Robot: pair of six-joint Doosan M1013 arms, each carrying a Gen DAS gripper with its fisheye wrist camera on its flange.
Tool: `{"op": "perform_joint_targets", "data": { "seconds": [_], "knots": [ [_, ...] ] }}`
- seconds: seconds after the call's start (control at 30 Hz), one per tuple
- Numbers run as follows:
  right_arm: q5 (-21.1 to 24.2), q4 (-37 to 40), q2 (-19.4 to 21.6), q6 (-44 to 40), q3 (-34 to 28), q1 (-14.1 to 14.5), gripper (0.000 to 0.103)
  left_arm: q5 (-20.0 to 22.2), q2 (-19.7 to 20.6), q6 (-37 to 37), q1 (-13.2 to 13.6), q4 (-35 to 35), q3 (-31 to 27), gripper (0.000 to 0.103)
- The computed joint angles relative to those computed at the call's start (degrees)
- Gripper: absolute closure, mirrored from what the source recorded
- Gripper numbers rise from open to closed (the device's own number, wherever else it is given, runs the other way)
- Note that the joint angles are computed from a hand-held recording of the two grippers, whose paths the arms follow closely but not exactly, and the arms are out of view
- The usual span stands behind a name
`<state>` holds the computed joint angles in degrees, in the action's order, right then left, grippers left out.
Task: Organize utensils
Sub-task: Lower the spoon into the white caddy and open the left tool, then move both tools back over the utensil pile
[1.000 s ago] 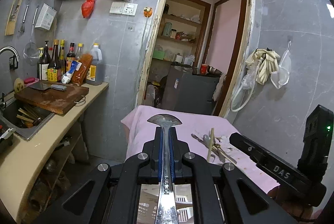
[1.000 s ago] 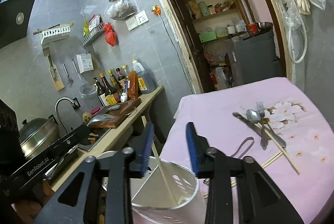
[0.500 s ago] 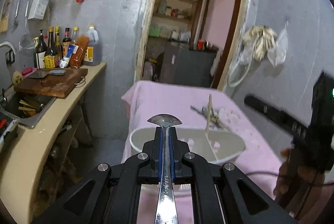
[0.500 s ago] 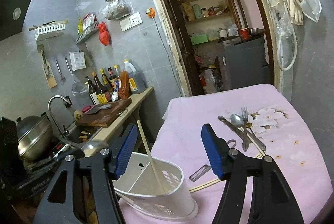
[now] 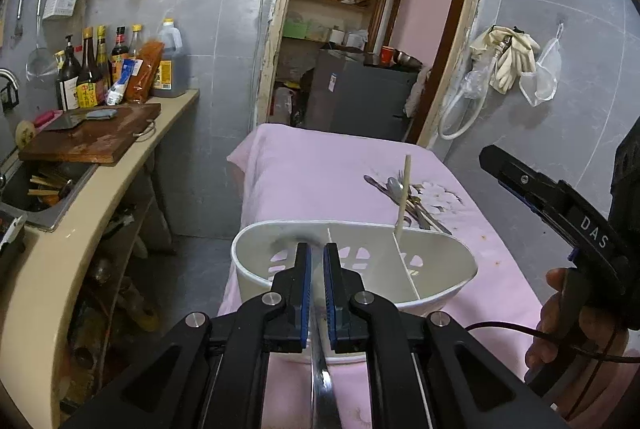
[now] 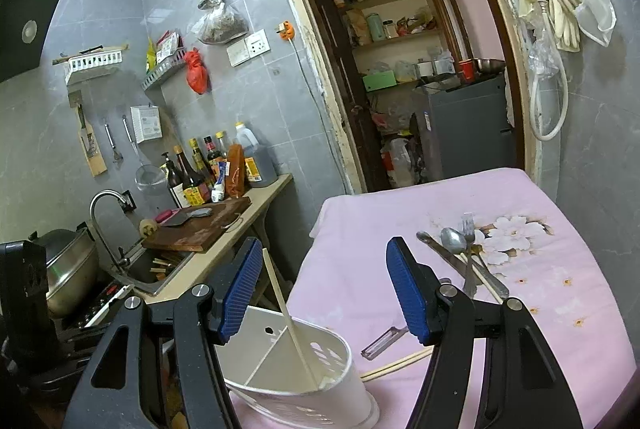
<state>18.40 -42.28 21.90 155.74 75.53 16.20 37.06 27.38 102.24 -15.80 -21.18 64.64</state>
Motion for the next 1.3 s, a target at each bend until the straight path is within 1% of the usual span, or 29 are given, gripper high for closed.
{"op": "perform_joint_targets", "data": {
  "seconds": [0.2,0.37,0.4,0.47,0.57,0.7,0.77,0.83,0.87,0.9,0.93,0.97,1.0,1.03,1.07,1.1,1.13,1.17,1.2,1.23,1.27,1.3],
  "knots": [
    [0.2,-2.0,-0.3,2.5,0.7,-0.2,0.044,-0.1,0.2,-2.3,-0.4,1.9,-0.6,0.097],
    [0.1,-1.9,-0.4,2.4,0.9,-0.2,0.044,2.8,1.6,-6.6,0.0,2.9,-2.1,0.097],
    [-0.1,-1.7,-0.5,2.0,1.0,-0.3,0.044,3.7,2.0,-8.7,0.0,4.5,-2.6,0.097],
    [-0.1,-1.9,-0.7,2.1,1.3,-0.3,0.044,4.4,2.5,-9.5,0.2,3.4,-3.2,0.097],
    [-0.1,-2.3,-0.9,2.7,1.5,-0.4,0.044,2.9,2.0,-9.7,0.3,3.1,-2.6,0.097],
    [0.1,-5.1,-1.3,5.6,2.0,-0.5,0.044,-0.9,0.8,-8.7,-0.2,3.6,-1.3,0.096],
    [0.5,-6.4,-1.5,7.0,2.0,-0.6,0.044,-3.0,0.5,-7.5,-0.5,2.9,-1.1,0.091],
    [0.9,-8.1,-1.8,8.4,2.1,-0.7,0.043,-4.7,0.5,-6.0,-0.8,1.9,-1.4,0.076],
    [1.1,-8.9,-1.9,9.0,2.2,-0.7,0.039,-5.9,0.4,-4.1,-1.0,0.3,-1.5,0.073],
    [1.3,-9.5,-2.1,9.3,2.3,-0.8,0.037,-6.8,0.5,-2.8,-1.3,-0.7,-1.6,0.066],
    [1.4,-9.8,-2.3,9.5,2.3,-1.0,0.034,-7.5,0.5,-2.1,-1.6,-1.2,-1.7,0.058],
    [1.5,-10.3,-2.5,9.7,2.2,-1.1,0.032,-8.3,0.6,-1.3,-1.9,-2.0,-2.0,0.053],
    [1.8,-11.7,-2.8,10.8,2.6,-1.3,0.032,-9.8,0.7,-0.2,-2.4,-3.0,-2.2,0.044],
    [2.1,-12.6,-3.0,11.2,2.5,-1.5,0.031,-10.9,0.7,1.0,-2.7,-4.2,-2.3,0.039],
    [2.5,-13.9,-3.3,12.2,2.7,-1.7,0.028,-11.9,0.8,2.3,-3.0,-5.2,-2.4,0.037],
    [2.7,-14.8,-3.5,12.7,2.7,-2.0,0.025,-13.2,0.9,3.8,-3.7,-5.8,-2.8,0.031],
    [3.0,-16.0,-3.7,13.5,2.8,-2.3,0.018,-14.3,1.1,4.4,-4.3,-5.5,-3.2,0.022],
    [3.5,-18.4,-4.2,15.1,3.2,-2.6,0.013,-15.2,1.2,4.4,-4.7,-4.9,-3.3,0.016],
    [3.7,-19.6,-4.5,15.8,3.4,-3.1,0.01,-17.2,1.3,3.4,-5.6,-2.9,-3.5,0.005],
    [3.9,-20.4,-4.8,16.0,3.5,-3.6,0.005,-19.0,1.4,2.2,-6.3,-1.1,-3.5,0.0],
    [4.0,-20.9,-5.1,15.7,3.6,-4.1,0.001,-20.5,1.5,1.4,-6.9,0.0,-3.7,0.0],
    [4.0,-20.8,-5.3,14.9,3.7,-4.6,0.001,-21.2,1.8,0.7,-7.4,1.1,-4.1,0.0]
  ]
}}
